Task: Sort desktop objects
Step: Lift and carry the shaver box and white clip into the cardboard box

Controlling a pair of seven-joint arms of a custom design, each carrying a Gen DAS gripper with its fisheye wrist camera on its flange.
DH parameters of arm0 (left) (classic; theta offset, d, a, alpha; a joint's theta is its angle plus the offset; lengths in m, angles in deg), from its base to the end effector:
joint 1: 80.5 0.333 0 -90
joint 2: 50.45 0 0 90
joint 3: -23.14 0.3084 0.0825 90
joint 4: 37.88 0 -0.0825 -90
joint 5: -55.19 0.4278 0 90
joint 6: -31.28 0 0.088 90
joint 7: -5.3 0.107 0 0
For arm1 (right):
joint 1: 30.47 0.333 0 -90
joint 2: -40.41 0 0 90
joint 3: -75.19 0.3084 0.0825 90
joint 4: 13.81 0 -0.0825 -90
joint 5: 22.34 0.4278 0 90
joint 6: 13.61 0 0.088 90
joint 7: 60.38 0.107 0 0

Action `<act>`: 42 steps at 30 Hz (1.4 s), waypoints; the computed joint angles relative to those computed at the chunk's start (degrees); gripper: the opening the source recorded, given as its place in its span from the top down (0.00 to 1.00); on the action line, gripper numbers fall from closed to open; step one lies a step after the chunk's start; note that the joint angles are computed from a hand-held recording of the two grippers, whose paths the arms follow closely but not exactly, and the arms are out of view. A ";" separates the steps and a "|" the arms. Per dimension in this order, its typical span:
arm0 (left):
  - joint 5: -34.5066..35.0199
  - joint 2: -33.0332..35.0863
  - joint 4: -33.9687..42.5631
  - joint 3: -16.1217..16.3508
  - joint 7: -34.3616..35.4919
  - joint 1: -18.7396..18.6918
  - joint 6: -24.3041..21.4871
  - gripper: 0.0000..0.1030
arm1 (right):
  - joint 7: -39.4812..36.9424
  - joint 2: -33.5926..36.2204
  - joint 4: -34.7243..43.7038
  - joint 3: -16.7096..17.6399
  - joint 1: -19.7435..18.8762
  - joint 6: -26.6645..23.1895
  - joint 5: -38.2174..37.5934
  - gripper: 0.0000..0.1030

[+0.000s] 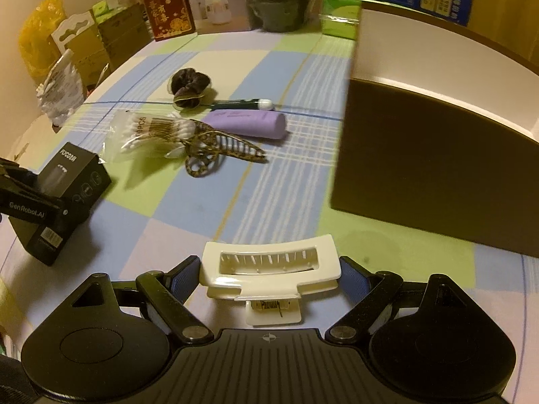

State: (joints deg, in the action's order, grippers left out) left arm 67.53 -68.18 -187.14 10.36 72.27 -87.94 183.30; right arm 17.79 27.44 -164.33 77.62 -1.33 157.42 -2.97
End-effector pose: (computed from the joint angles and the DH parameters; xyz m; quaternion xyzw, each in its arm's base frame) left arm 0.4489 -0.1680 0.3562 -0.6484 0.7353 -0.1162 0.1592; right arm 0.4301 0.2365 0.3488 -0.8076 0.5119 -0.1079 0.2721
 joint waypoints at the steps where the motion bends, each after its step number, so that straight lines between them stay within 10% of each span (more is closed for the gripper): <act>1: 0.22 -0.24 -0.05 -0.31 -0.36 -0.06 -0.44 0.26 | -0.95 -0.79 -0.51 -0.78 0.40 -0.19 0.81 0.19; 20: -1.48 -7.20 3.04 -4.94 -3.92 -6.46 0.02 0.26 | -21.89 -18.61 -5.72 -14.07 1.24 -7.87 14.52 0.19; 32: 7.97 6.76 19.09 -8.84 -8.52 -7.42 6.75 0.26 | -30.61 -19.14 0.69 -19.36 -3.79 -9.76 20.30 0.19; 42: 22.28 26.59 41.69 -5.35 -18.89 -13.34 0.85 0.26 | -40.09 -4.92 13.51 -19.60 -5.61 -7.27 29.85 0.19</act>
